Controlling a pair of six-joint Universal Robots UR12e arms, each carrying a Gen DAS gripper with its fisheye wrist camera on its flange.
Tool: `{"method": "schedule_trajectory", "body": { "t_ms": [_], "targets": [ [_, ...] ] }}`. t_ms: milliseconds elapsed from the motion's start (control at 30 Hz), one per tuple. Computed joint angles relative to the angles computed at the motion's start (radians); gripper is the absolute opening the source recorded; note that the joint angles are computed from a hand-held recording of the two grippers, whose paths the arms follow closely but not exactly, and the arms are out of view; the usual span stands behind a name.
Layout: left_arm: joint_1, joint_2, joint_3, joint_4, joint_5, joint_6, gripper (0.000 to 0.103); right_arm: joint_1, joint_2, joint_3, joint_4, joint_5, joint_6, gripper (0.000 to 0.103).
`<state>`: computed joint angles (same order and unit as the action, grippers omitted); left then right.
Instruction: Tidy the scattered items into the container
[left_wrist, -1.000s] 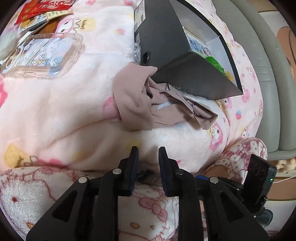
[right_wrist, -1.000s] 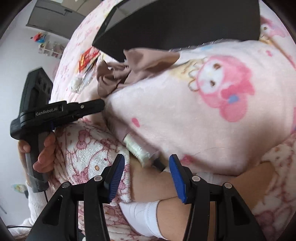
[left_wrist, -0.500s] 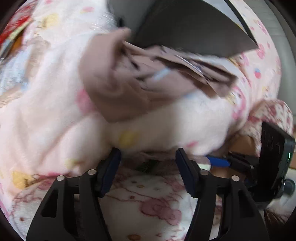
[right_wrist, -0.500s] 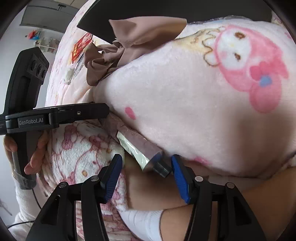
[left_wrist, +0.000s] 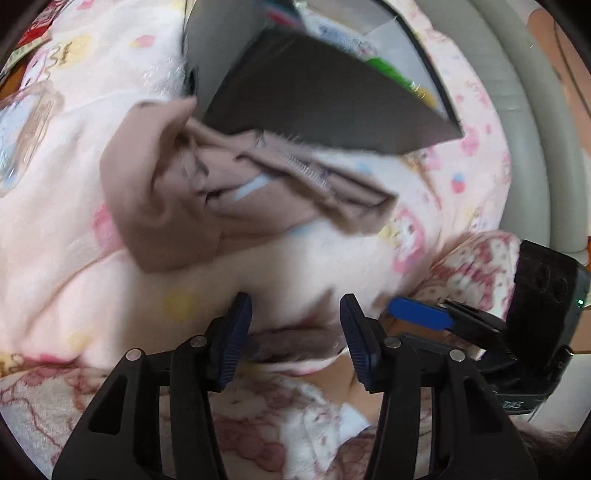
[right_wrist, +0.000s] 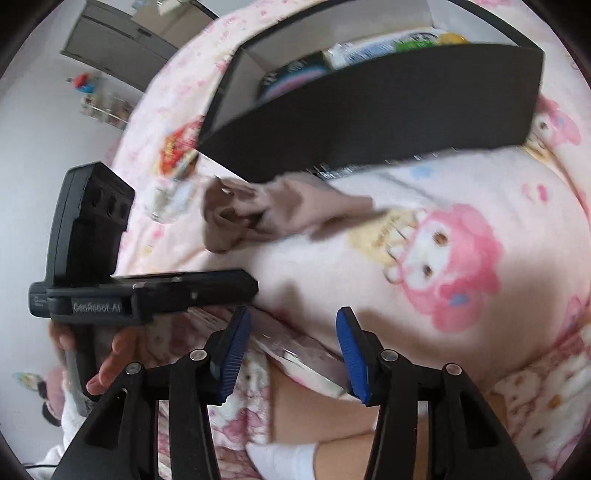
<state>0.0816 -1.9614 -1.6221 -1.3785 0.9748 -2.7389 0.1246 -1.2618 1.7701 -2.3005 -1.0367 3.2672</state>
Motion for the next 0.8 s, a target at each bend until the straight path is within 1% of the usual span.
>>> {"method": "schedule_trajectory", "body": {
  "t_ms": [33, 67, 133, 200, 267, 300, 333, 367, 400, 433, 467, 500, 533, 567, 600, 633, 667, 733, 767, 800],
  "targets": [
    [-0.001, 0.002, -0.001, -0.007, 0.005, 0.018, 0.053, -0.003, -0.011, 0.011, 0.01, 0.001, 0.0, 0.045],
    [-0.003, 0.005, -0.001, -0.011, 0.011, 0.036, 0.054, 0.007, -0.003, 0.005, 0.012, -0.017, 0.021, 0.045],
    [-0.008, 0.01, -0.003, -0.019, 0.026, 0.062, 0.061, 0.02, -0.008, 0.014, 0.017, -0.053, 0.041, 0.047],
    [-0.014, 0.005, 0.005, -0.036, 0.053, 0.074, 0.062, 0.029, -0.016, 0.024, 0.032, -0.09, 0.022, 0.05],
    [-0.036, 0.006, 0.002, -0.032, 0.087, 0.06, 0.064, 0.048, -0.014, 0.017, 0.039, -0.14, -0.002, 0.051],
    [-0.034, 0.009, 0.001, -0.041, 0.109, 0.081, 0.065, 0.049, -0.01, 0.015, 0.048, -0.134, -0.018, 0.053],
    [-0.045, 0.01, -0.001, -0.032, 0.129, 0.085, 0.066, 0.049, 0.001, 0.008, 0.056, -0.116, -0.033, 0.06],
    [-0.051, 0.012, -0.004, -0.017, 0.151, 0.086, 0.066, 0.049, 0.017, -0.005, 0.087, -0.1, -0.056, 0.061],
    [-0.058, 0.011, -0.005, -0.005, 0.164, 0.08, 0.065, 0.053, 0.041, -0.028, 0.143, -0.106, -0.082, 0.062],
    [-0.06, 0.01, -0.005, 0.0, 0.169, 0.075, 0.064, 0.051, 0.053, -0.036, 0.161, -0.091, -0.097, 0.063],
    [-0.065, 0.006, -0.002, 0.002, 0.177, 0.07, 0.064, 0.045, 0.068, -0.043, 0.187, -0.056, -0.112, 0.064],
    [-0.069, 0.002, 0.002, -0.001, 0.18, 0.069, 0.062, 0.041, 0.073, -0.044, 0.196, -0.037, -0.115, 0.064],
    [-0.07, 0.0, 0.005, -0.008, 0.182, 0.073, 0.056, 0.037, 0.072, -0.041, 0.187, -0.025, -0.117, 0.064],
    [-0.072, -0.001, 0.005, -0.013, 0.184, 0.079, 0.054, 0.035, 0.069, -0.034, 0.169, -0.019, -0.119, 0.063],
    [-0.075, 0.003, 0.0, -0.001, 0.192, 0.08, 0.048, 0.033, 0.066, -0.027, 0.154, -0.011, -0.118, 0.061],
    [-0.08, 0.009, -0.009, 0.019, 0.208, 0.076, 0.044, 0.03, 0.063, -0.018, 0.136, 0.0, -0.115, 0.058],
    [-0.088, 0.009, -0.012, 0.035, 0.22, 0.068, 0.041, 0.027, 0.059, -0.009, 0.115, 0.008, -0.108, 0.058],
    [-0.093, 0.017, -0.021, 0.053, 0.232, 0.072, 0.027, 0.023, 0.055, 0.005, 0.078, 0.02, -0.094, 0.057],
    [-0.094, 0.021, -0.024, 0.054, 0.226, 0.079, 0.025, 0.021, 0.053, 0.01, 0.064, 0.029, -0.088, 0.056],
    [-0.093, 0.025, -0.026, 0.058, 0.216, 0.082, 0.024, 0.018, 0.051, 0.014, 0.055, 0.041, -0.08, 0.052]
  ]
}}
